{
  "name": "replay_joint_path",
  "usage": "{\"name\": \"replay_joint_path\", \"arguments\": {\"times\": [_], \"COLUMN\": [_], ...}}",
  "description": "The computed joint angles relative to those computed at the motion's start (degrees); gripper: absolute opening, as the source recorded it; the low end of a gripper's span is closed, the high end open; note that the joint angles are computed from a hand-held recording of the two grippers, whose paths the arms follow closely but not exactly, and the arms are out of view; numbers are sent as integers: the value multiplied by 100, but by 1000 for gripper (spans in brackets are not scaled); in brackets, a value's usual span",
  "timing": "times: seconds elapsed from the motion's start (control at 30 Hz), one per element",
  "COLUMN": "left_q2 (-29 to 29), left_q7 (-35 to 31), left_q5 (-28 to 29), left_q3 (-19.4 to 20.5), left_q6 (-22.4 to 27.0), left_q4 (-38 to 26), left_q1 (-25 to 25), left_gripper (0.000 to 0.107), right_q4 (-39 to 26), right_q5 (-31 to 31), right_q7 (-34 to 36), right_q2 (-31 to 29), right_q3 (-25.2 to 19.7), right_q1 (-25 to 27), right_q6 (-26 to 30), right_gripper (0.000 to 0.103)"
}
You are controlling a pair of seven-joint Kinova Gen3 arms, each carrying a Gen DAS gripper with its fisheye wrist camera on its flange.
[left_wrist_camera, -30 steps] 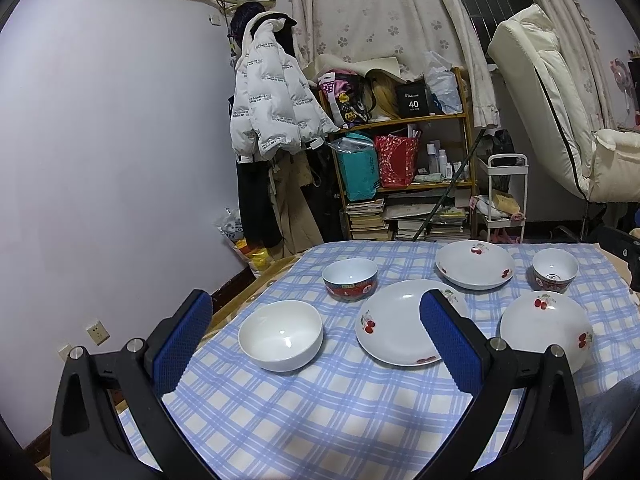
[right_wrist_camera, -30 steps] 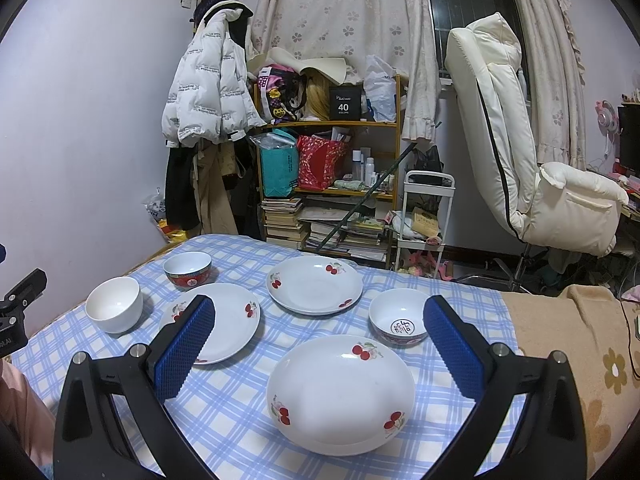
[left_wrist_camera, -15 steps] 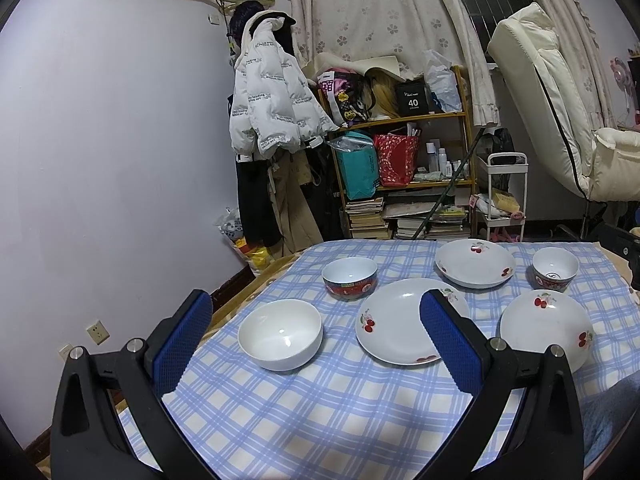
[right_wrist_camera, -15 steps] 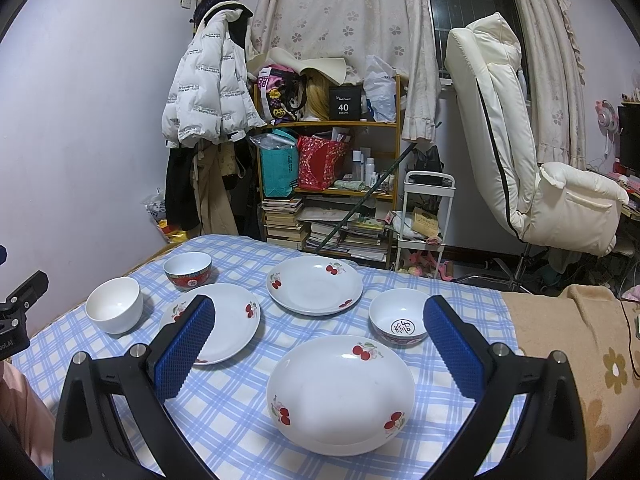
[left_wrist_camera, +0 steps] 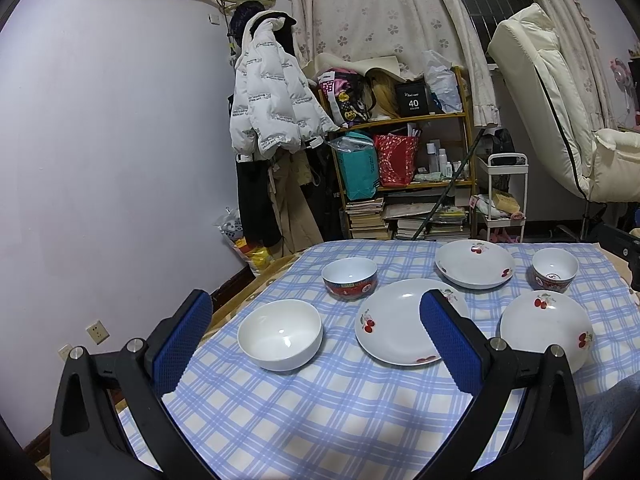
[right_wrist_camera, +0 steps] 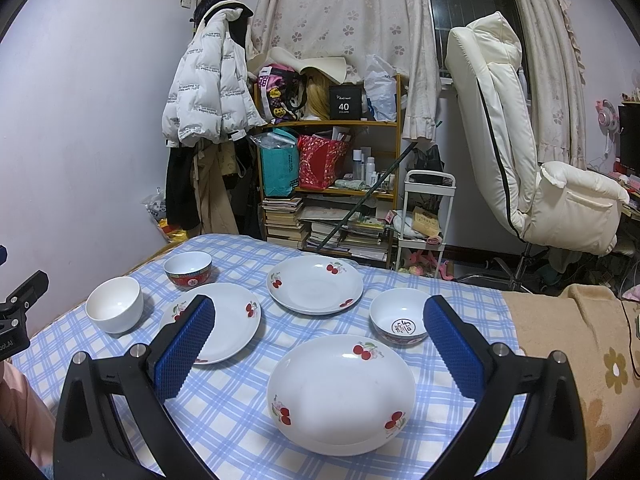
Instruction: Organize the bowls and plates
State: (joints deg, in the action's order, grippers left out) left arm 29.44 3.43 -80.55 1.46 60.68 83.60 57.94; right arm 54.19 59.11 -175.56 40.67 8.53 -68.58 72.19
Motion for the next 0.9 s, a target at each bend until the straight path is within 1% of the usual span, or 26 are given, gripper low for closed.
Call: {"name": "replay_joint_path", "arguments": {"times": [0.23,0.9], "left_q2": [-12,6], "left_q7": [91,47], "left_q5": [-66,-40], "left_q3": [-1,18], "left_q6": [-29,9], "left_q4": [101,48], "left_q1": [-30,-32], "left_gripper": [102,102], "right_q4": [-4,-10], "right_q5": [1,-12], "right_q7": [1,9], "right_q2": [3,5], "right_q3": [0,-2], "right_q1": [0,5], "right_q6": [4,7], "right_gripper": [103,103]}}
